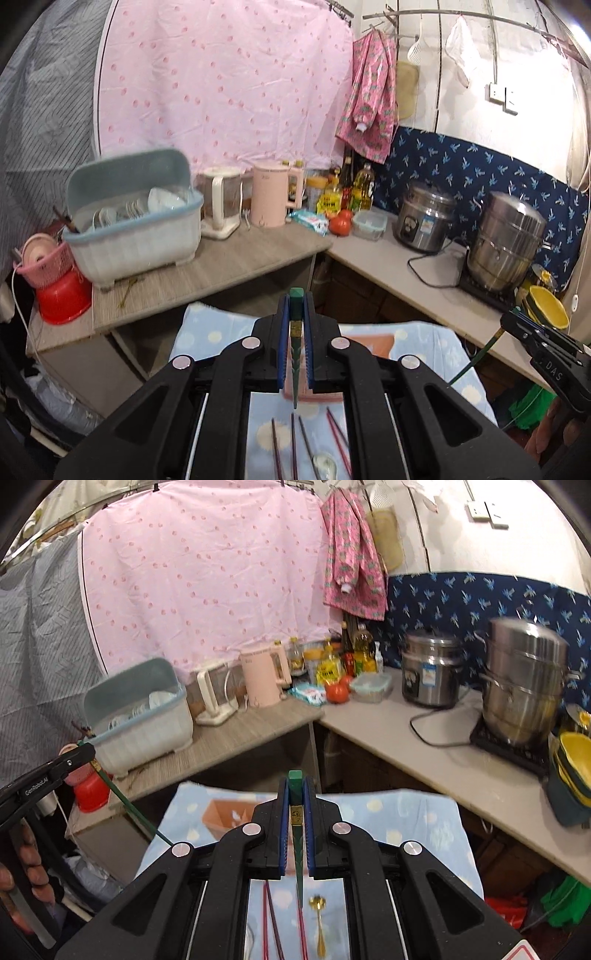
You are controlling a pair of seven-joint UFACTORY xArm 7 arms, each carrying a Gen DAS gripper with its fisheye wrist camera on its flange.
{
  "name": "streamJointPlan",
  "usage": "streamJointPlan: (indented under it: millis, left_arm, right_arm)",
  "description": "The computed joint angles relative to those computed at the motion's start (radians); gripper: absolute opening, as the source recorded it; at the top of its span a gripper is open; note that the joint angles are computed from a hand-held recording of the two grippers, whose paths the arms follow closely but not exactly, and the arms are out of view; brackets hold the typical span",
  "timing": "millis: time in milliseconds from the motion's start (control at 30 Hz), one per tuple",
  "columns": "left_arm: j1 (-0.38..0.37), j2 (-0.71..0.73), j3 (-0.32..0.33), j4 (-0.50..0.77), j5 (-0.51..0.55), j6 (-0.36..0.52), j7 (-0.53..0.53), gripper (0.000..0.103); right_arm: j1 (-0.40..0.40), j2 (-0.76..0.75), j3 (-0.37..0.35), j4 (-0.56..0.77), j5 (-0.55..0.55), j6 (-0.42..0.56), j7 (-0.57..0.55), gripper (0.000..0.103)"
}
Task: Organize utensils
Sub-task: 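Lift the green chopstick with the left tool toward the pink holder, then lower the green chopstick into the pink holder and open the left tool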
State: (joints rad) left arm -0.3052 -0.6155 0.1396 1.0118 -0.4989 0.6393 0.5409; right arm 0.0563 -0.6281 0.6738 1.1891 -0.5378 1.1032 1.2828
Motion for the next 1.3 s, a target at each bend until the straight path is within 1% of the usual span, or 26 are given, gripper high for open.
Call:
streamJointPlan:
  millis: [133,200,300,400,500,633,800,900,933,967,1000,1033,1067,1100,1133,1300]
  left_arm:
    - [-0.006,0.104,-0.024,0.115,-0.004,-0.04,-0.019,0.007]
    - [-0.01,0.153,-0.03,0.166,-0.013,-0.057,-0.022,0.007]
    - [-0.01,0.22,-0.042,0.226,-0.032,-0.081,-0.021,0.007]
    - [-0.004,0.269,-0.061,0.252,-0.047,-0.11,-0.015,0.007]
    - [0.0,0.298,-0.075,0.235,-0.064,-0.123,0.002,0.007]
    - [0.007,0.323,-0.091,0.176,-0.085,-0.141,0.028,0.007]
    - [0.032,0.364,-0.121,0.117,-0.057,-0.171,0.013,0.007]
    - [0.04,0.375,-0.125,0.088,-0.061,-0.185,0.016,0.007]
    - [0.042,0.375,-0.125,0.08,-0.063,-0.191,0.018,0.007]
    - [0.044,0.372,-0.127,0.069,-0.063,-0.201,0.015,0.008]
    - [0.045,0.366,-0.128,0.054,-0.068,-0.219,0.014,0.017]
    - [0.05,0.361,-0.132,0.045,-0.057,-0.229,0.0,0.04]
    - [0.058,0.35,-0.138,0.028,-0.043,-0.247,-0.022,0.051]
    - [0.056,0.34,-0.137,0.015,-0.04,-0.264,-0.029,0.059]
    - [0.054,0.327,-0.134,0.001,-0.034,-0.277,-0.031,0.059]
    - [0.044,0.28,-0.097,-0.027,-0.026,-0.235,-0.038,0.059]
  right_arm:
    - [-0.058,0.078,-0.003,0.088,-0.073,-0.024,-0.033,0.007]
    - [-0.066,0.108,-0.017,0.11,-0.1,-0.046,-0.034,0.007]
    - [-0.063,0.161,-0.037,0.132,-0.138,-0.077,-0.02,0.007]
    - [-0.043,0.212,-0.061,0.134,-0.173,-0.101,0.005,0.007]
    - [-0.01,0.234,-0.094,0.094,-0.191,-0.129,0.045,0.007]
    - [0.041,0.258,-0.146,0.025,-0.199,-0.142,0.063,0.007]
    - [0.107,0.255,-0.216,-0.06,-0.187,-0.146,0.089,0.007]
    - [0.131,0.251,-0.235,-0.087,-0.191,-0.132,0.098,0.008]
    - [0.135,0.249,-0.235,-0.09,-0.199,-0.122,0.104,0.012]
    - [0.138,0.245,-0.232,-0.094,-0.209,-0.108,0.11,0.026]
    - [0.139,0.243,-0.223,-0.094,-0.223,-0.084,0.122,0.036]
    - [0.139,0.238,-0.211,-0.094,-0.243,-0.059,0.14,0.054]
    - [0.141,0.231,-0.204,-0.097,-0.262,-0.044,0.153,0.059]
    - [0.145,0.224,-0.195,-0.097,-0.275,-0.022,0.159,0.059]
    - [0.151,0.22,-0.19,-0.094,-0.28,-0.003,0.157,0.059]
    - [0.184,0.176,-0.181,-0.113,-0.258,0.032,0.158,0.059]
